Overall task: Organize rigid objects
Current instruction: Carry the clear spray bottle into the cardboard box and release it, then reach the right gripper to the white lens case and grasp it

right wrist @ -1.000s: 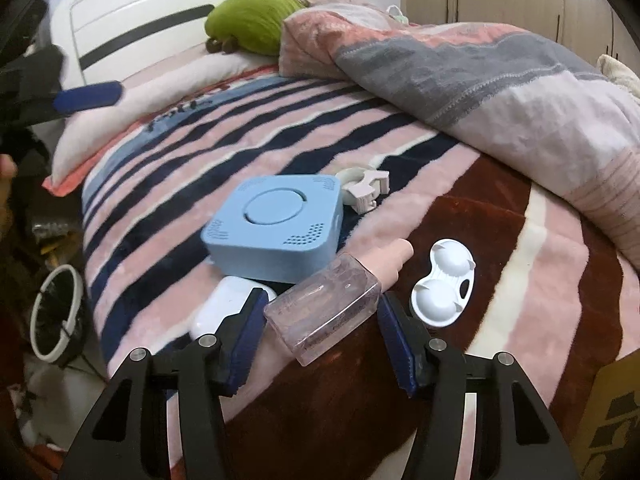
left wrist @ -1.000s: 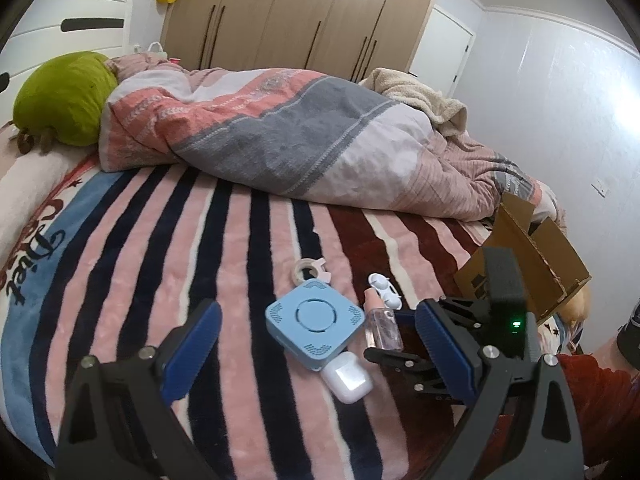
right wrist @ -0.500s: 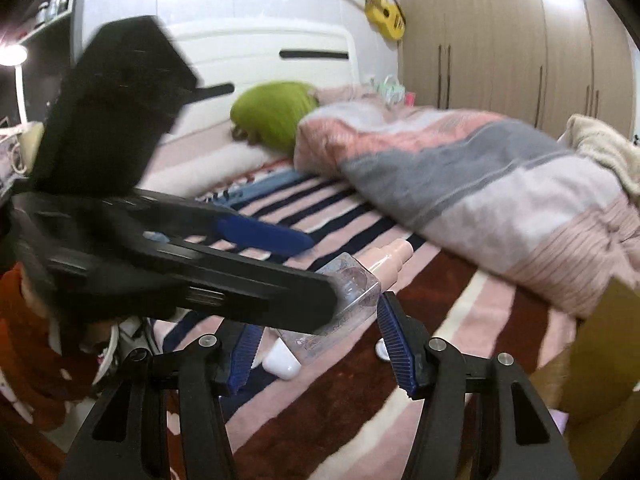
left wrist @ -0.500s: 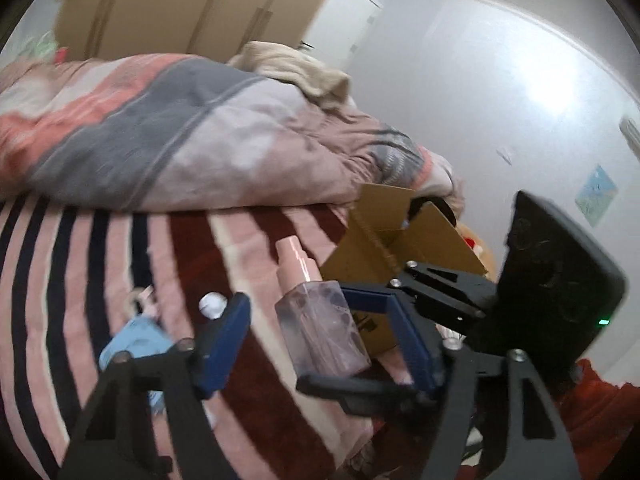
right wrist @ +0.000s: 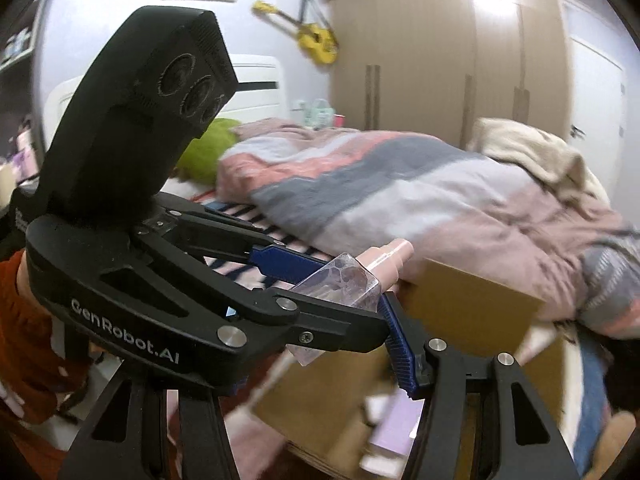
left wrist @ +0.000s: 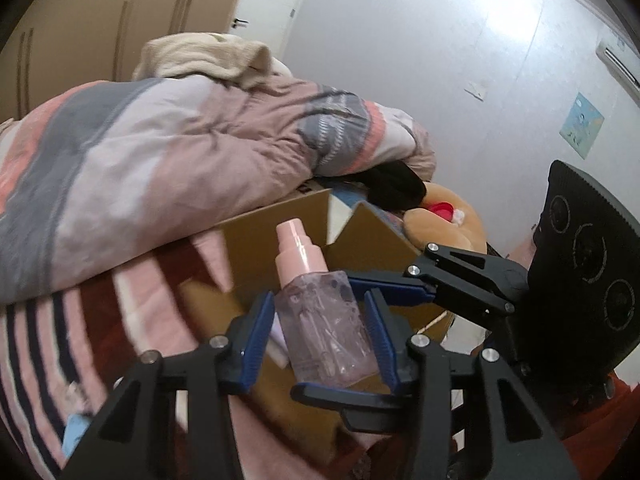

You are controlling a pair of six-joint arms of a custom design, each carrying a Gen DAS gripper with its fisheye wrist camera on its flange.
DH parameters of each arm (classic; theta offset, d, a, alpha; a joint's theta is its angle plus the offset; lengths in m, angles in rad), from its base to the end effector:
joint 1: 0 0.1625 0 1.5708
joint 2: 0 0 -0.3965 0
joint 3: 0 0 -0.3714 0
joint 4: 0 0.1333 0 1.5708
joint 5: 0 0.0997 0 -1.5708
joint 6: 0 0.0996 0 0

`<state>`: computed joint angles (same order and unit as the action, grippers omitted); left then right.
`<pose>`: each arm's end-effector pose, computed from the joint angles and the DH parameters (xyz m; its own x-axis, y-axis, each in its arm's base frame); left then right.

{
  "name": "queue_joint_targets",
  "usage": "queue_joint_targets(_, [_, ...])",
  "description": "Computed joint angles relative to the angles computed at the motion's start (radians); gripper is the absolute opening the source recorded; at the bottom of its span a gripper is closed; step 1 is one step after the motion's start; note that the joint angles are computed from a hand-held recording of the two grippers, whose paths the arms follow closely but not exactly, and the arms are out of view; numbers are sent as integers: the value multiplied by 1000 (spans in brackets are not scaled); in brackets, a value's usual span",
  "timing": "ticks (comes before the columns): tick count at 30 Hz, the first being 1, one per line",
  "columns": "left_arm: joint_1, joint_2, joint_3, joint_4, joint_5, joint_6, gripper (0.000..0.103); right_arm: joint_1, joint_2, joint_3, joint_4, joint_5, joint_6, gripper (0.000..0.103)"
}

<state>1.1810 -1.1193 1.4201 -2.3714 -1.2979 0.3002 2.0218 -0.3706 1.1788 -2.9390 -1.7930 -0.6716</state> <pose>-0.1031 -0.6724 0.3728 -0.7992 0.4755 -0.3677 0.5965 0.7027 -0.3879 0.4324 -0.6375 0.0082 -0.4974 -0.7248 0.4767 -0.8671 0.3979 -0.2996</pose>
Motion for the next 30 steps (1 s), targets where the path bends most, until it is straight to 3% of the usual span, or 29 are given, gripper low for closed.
queue_joint_targets(9, [-21,135,-116,82,-8,-4,47,-50,-50,8,61,-99,68,54])
queue_joint_targets(10, [-23,137,-117,85,-5,0,59,-53,-53,12,56,-110,73,56])
queue_joint_targets(11, [-27,132,-106,67,5,8,74,-57,-60,23,46,-111,79,68])
queue_joint_targets(12, [-30,127,-92,43,17,16,79,-62,-75,48,24,-101,79,76])
queue_joint_targets(13, [-33,119,-78,20,32,25,83,-64,-79,54,21,-97,78,76])
queue_joint_targets(21, [-20,49,-46,-28,30,-1,83,-48,-81,57,28,-97,54,76])
queue_joint_targets(30, [19,-166,102,-175,89,25,88,33,-3,-4,76,-26,-34,76])
